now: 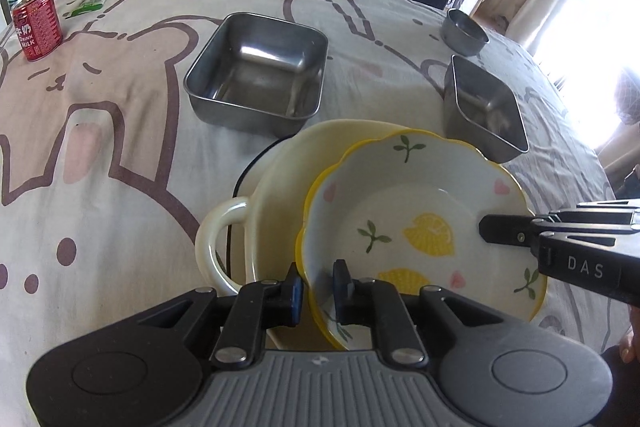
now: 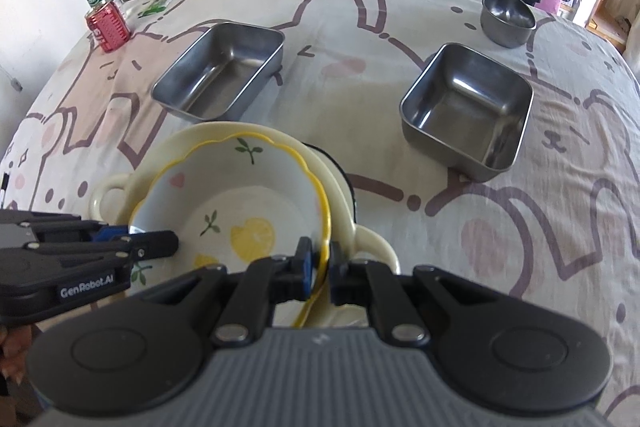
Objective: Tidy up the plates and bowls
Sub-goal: 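Lower the floral bowl into the cream bowl with both grippers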
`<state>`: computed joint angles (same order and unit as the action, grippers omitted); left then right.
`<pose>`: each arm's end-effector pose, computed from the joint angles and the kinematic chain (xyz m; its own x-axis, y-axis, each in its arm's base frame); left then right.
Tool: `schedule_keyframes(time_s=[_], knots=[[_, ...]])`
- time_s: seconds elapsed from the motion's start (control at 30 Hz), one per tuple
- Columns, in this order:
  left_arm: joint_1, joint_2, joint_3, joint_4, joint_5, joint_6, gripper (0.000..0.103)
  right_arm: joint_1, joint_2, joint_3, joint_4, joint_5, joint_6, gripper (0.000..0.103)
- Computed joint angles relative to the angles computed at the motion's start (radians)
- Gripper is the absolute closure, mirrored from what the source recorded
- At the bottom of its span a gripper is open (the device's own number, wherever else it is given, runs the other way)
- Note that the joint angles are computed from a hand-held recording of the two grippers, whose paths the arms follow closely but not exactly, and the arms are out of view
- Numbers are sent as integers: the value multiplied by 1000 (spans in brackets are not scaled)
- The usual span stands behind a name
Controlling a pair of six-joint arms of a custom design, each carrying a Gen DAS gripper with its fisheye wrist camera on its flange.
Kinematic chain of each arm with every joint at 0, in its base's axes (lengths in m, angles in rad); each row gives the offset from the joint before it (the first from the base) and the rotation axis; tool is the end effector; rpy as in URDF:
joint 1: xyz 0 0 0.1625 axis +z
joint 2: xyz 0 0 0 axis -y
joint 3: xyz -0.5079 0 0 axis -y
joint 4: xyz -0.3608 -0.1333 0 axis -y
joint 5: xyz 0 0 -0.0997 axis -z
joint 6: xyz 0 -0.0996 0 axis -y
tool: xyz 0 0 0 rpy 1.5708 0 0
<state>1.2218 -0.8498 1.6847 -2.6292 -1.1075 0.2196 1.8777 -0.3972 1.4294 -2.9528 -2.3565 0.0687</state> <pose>-0.0704 -0.7134 0.2118 -0.7809 0.4073 -0.4736 0.5159 0.8480 -0.1214 0.2929 -0.7162 0.0173 -0.7648 0.0790 0.6394 -0.2319 0.8922 -0.3875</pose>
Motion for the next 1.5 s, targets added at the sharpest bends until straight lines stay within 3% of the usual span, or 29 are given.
schedule_keyframes(time_s=[0.33, 0.63, 1.03, 1.5], knots=[[-9, 8, 10, -28, 31, 43, 84, 2, 9, -12, 11, -14, -19, 93], [-3, 4, 4, -12, 15, 53, 84, -4, -1, -7, 19, 6, -17, 93], [-4, -10, 5, 29, 4, 22, 85, -21, -29, 18, 16, 72, 8, 95], [7, -29, 0, 61, -32, -31, 86, -25, -31, 22, 4, 93, 25, 97]])
